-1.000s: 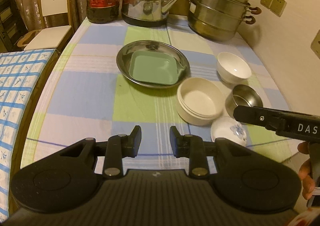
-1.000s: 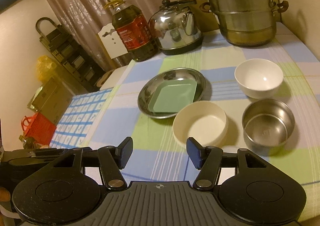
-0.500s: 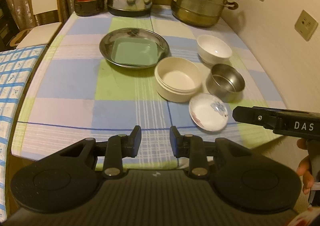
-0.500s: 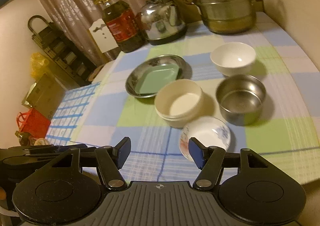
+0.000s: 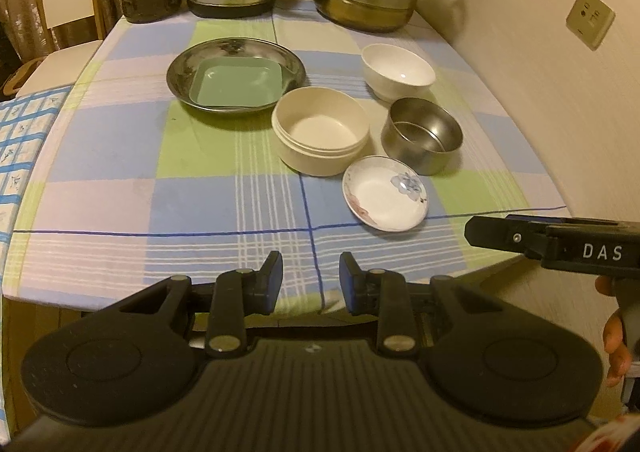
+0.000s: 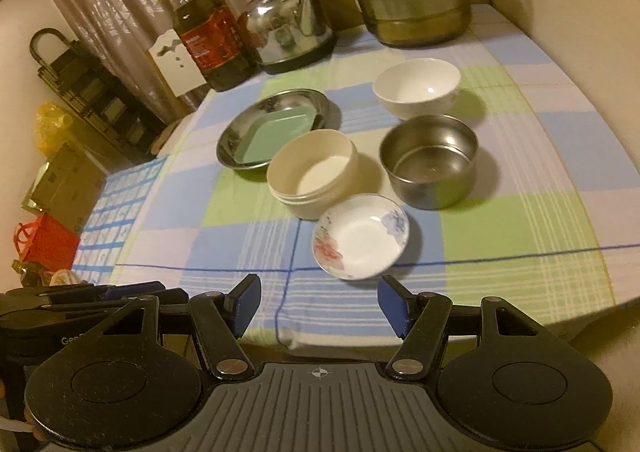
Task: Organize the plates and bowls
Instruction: 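Withdraw the left tool from the basin toward the white floral saucer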
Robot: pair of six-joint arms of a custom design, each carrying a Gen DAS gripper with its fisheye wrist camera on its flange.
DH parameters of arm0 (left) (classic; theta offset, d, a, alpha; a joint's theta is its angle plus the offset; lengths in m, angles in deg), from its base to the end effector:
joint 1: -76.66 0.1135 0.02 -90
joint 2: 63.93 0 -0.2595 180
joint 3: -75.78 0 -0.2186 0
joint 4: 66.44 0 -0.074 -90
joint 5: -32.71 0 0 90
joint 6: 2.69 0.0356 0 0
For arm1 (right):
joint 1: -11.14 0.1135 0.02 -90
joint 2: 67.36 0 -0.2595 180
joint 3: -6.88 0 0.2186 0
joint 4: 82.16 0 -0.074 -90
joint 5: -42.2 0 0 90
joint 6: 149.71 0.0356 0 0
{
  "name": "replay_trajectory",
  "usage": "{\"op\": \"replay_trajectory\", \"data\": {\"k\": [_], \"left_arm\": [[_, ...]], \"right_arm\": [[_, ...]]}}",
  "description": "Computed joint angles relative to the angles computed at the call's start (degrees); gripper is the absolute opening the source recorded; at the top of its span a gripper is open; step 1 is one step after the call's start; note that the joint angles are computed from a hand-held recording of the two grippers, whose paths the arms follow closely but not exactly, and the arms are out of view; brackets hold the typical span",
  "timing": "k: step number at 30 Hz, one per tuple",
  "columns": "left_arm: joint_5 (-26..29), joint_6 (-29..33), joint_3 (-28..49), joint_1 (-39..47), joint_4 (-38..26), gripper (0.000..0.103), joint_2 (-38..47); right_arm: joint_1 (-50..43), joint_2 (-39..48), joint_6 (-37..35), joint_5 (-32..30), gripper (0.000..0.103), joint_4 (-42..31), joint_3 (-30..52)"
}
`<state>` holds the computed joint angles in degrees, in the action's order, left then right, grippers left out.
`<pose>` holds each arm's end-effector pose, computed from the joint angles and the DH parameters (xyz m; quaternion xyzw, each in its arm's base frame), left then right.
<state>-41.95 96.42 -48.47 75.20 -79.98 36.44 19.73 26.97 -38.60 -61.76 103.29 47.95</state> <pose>0.2791 -0.0165 0.1232 0.1242 0.9456 -0.1099 0.2798 0.2392 0.0448 0.1167 0.0575 0.9253 0.2012 0.3163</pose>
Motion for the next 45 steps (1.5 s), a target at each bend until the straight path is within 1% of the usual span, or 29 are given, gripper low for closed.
{"op": "replay_trajectory", "data": {"k": [8, 15, 29, 36, 45], "left_arm": [[-1.11, -0.5, -0.66, -2.09, 0.89, 0.027, 0.19], [-2.02, -0.31, 0.19, -3.8, 1.04, 0.027, 1.73], [-2.23, 0.93, 5.19, -5.68, 2.39, 0.027, 8.94], [-3.18, 0.34, 8.19, -6.49, 3.48, 0.027, 12.99], [-2.93, -0.36, 13.12, -7.59, 4.24, 0.027, 19.01]], "right_arm": [[-1.01, -0.53, -2.03, 0.95, 0.065, -1.96, -0.66], [-1.73, 1.45, -3.57, 2.39, 0.065, -2.36, -0.59], [-3.87, 6.33, -4.81, 4.94, 0.065, -3.76, 2.56], [-5.35, 9.31, -5.63, 5.03, 0.065, -2.75, 4.55], [-6.41, 14.32, -6.62, 4.77, 0.065, 0.72, 6.54]]}}
